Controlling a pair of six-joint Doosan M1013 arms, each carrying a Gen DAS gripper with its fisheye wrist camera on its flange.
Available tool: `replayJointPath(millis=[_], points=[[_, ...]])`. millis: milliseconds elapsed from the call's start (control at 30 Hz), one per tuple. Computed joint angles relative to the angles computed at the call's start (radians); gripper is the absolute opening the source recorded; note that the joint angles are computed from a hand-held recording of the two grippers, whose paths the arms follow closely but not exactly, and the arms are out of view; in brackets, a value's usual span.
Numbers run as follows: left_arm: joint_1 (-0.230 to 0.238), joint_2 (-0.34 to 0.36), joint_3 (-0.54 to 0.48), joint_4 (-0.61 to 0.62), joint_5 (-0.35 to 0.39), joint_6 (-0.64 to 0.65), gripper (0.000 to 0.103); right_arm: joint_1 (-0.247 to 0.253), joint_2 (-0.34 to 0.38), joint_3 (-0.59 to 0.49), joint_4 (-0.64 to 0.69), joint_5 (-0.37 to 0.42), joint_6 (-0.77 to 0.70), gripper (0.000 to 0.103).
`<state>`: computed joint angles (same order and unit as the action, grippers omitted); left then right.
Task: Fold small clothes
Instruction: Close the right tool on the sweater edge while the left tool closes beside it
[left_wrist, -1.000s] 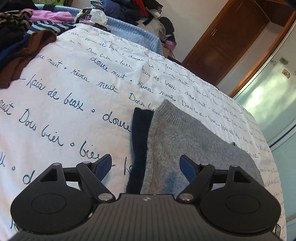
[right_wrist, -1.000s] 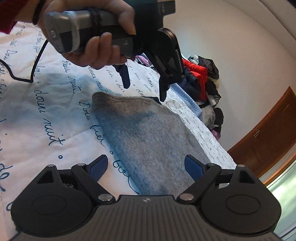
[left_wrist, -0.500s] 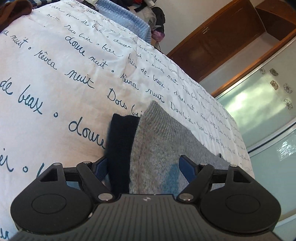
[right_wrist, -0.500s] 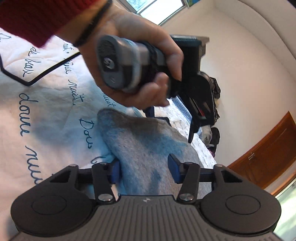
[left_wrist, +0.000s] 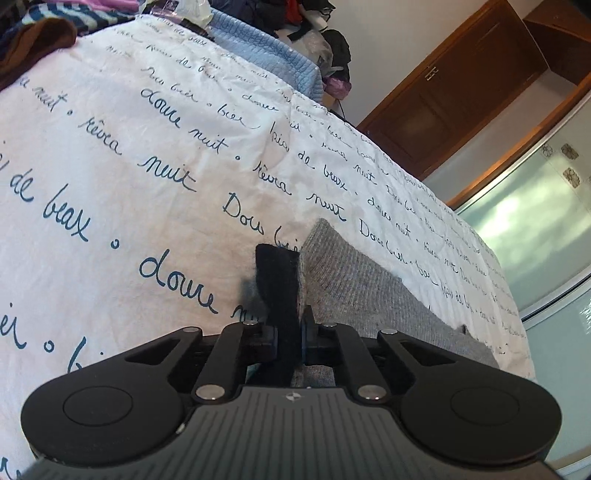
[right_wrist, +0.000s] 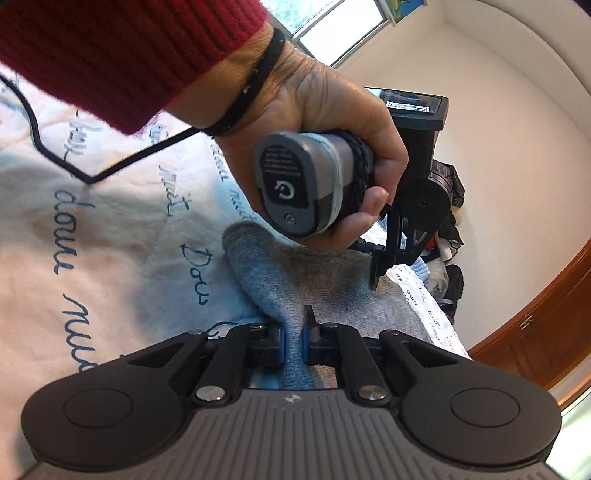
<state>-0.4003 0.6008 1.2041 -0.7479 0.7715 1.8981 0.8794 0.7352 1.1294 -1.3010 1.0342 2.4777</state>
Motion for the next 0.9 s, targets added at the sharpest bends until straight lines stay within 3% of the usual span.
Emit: replayJointPath(millis=[467, 900], points=[[-0.045, -0.109, 0.059, 0.023, -0.089, 0.038, 0.010, 0.002, -0.160, 0.198, -0.133, -0.080, 0.408, 0.007], [-0.130, -0.178, 0.087, 0.129, -0.170, 0.013, 0.010, 0.025, -0.255, 0.327, -0.203, -0.040, 0.717, 0.007]])
